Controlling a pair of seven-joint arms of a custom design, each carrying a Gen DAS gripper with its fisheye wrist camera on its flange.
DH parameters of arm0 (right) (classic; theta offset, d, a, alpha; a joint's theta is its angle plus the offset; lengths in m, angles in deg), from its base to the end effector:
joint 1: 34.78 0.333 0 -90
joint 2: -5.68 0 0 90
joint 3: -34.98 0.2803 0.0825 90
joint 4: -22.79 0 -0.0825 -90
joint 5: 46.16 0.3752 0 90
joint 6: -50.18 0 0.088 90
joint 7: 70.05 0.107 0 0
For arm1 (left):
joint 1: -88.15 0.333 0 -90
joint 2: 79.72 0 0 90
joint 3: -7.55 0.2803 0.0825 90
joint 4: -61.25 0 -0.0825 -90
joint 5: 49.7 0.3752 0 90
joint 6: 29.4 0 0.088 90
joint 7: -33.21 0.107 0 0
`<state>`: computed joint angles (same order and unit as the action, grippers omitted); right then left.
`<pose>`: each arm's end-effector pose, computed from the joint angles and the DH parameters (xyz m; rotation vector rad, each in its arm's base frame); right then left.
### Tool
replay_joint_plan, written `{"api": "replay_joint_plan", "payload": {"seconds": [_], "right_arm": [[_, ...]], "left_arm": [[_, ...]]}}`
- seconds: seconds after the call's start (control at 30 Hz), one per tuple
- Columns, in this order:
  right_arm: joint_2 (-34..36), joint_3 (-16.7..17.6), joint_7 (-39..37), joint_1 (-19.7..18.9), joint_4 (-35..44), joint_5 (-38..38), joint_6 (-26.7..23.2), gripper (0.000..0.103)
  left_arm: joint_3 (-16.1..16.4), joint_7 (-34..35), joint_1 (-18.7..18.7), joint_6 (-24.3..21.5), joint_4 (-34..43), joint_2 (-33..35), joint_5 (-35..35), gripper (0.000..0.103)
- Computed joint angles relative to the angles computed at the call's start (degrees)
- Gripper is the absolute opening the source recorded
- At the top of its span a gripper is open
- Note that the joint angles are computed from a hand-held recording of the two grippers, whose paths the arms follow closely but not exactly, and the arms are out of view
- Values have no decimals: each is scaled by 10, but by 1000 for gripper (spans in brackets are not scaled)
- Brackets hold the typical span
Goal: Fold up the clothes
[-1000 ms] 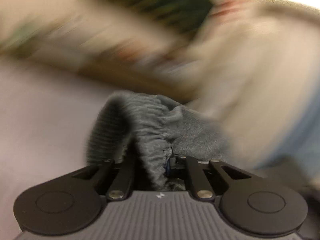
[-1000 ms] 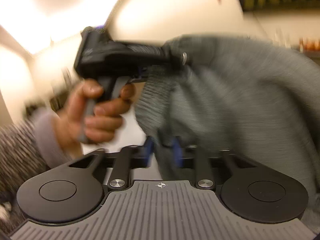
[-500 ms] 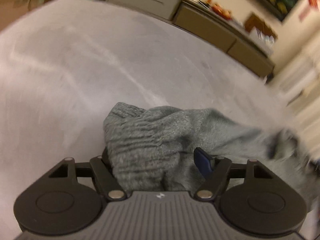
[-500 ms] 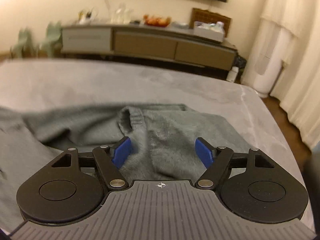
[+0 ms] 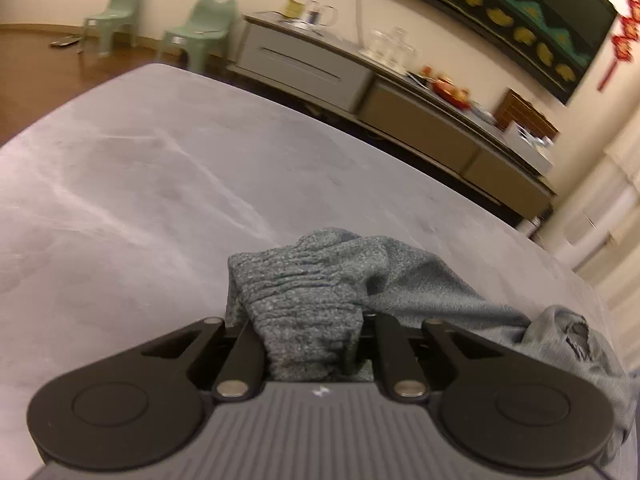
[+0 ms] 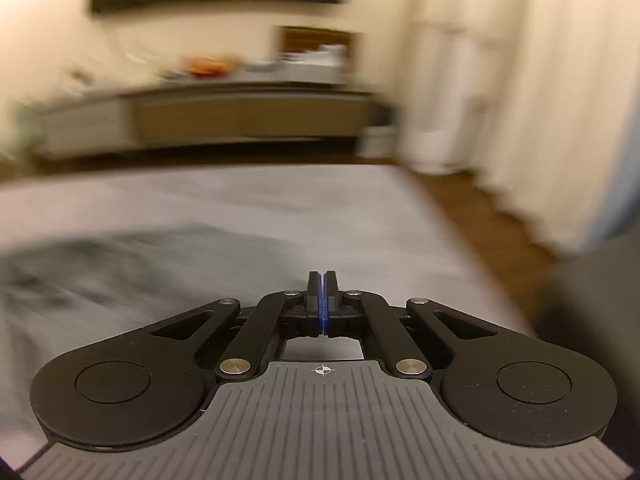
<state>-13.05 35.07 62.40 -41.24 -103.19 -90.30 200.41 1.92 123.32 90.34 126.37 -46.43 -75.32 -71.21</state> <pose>0.5050 -0.0400 0.5679 -1.4875 2.0589 -1.1803 0.6188 -0.0222 0.5227 -2.0667 1.6497 -1.0347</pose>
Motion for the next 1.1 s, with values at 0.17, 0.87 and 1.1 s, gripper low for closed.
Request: {"api": "replay_joint_plan", "payload": {"seconds": [0.17,0.87,1.1], "right_arm": [[-36,6,-29,-6,-48,9,-81,14],[302,-34,-127,150,284,77,-18,0],[100,-61,47,50,90,-92,-68,0]], "left_arm": [[-1,15,1,-19,5,-2,-8,15],[4,0,-5,-23,30,18,54,21],[4,-10,-6,-25,24,11,73,20]]}}
